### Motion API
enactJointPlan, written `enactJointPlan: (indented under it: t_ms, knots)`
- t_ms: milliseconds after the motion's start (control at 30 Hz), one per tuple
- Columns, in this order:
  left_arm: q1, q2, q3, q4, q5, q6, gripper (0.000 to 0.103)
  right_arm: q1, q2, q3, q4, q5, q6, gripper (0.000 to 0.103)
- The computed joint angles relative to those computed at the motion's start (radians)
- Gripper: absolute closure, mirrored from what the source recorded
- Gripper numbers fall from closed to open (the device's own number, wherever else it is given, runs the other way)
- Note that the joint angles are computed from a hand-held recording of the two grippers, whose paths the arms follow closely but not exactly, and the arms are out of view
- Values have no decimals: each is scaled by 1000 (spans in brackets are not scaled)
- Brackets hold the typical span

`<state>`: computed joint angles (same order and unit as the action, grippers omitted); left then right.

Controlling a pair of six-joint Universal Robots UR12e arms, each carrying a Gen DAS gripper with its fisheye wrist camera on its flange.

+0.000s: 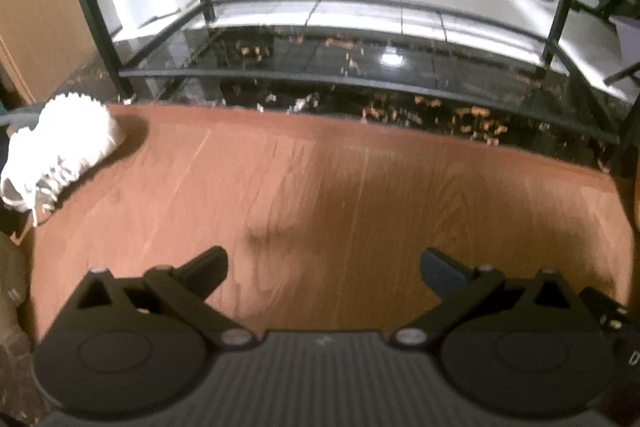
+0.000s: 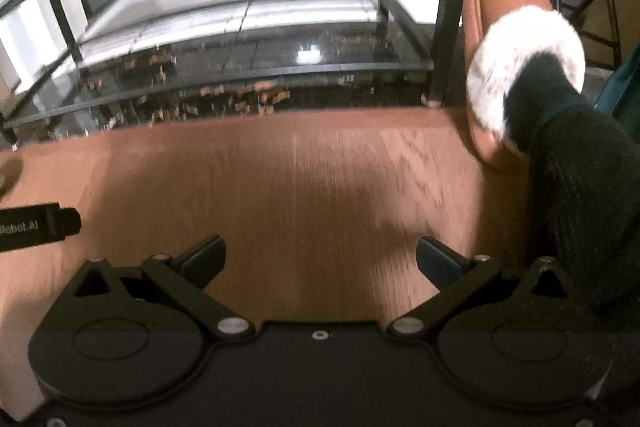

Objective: Organize scattered shoes

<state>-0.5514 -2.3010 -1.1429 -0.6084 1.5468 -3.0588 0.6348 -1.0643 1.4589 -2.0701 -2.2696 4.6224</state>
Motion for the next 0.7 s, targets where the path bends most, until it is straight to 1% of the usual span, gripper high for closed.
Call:
enactJointPlan:
  t_ms: [267, 400, 500, 667, 700]
  knots:
    - [6, -1, -8, 54, -18, -11, 1, 5, -6, 17, -52, -68, -14, 0]
    - [10, 2, -19, 81, -27, -13, 1, 10, -7, 30, -100, -100, -34, 0]
    - [12, 2, -21, 88, -38, -19, 1, 11, -7, 31, -108, -103, -42, 0]
    - [20, 2, -20, 85, -73, -67, 1, 8, -7, 30, -101, -88, -34, 0]
    - [24, 2, -26, 106, -87, -76, 1, 10, -6, 28, -100, -92, -29, 0]
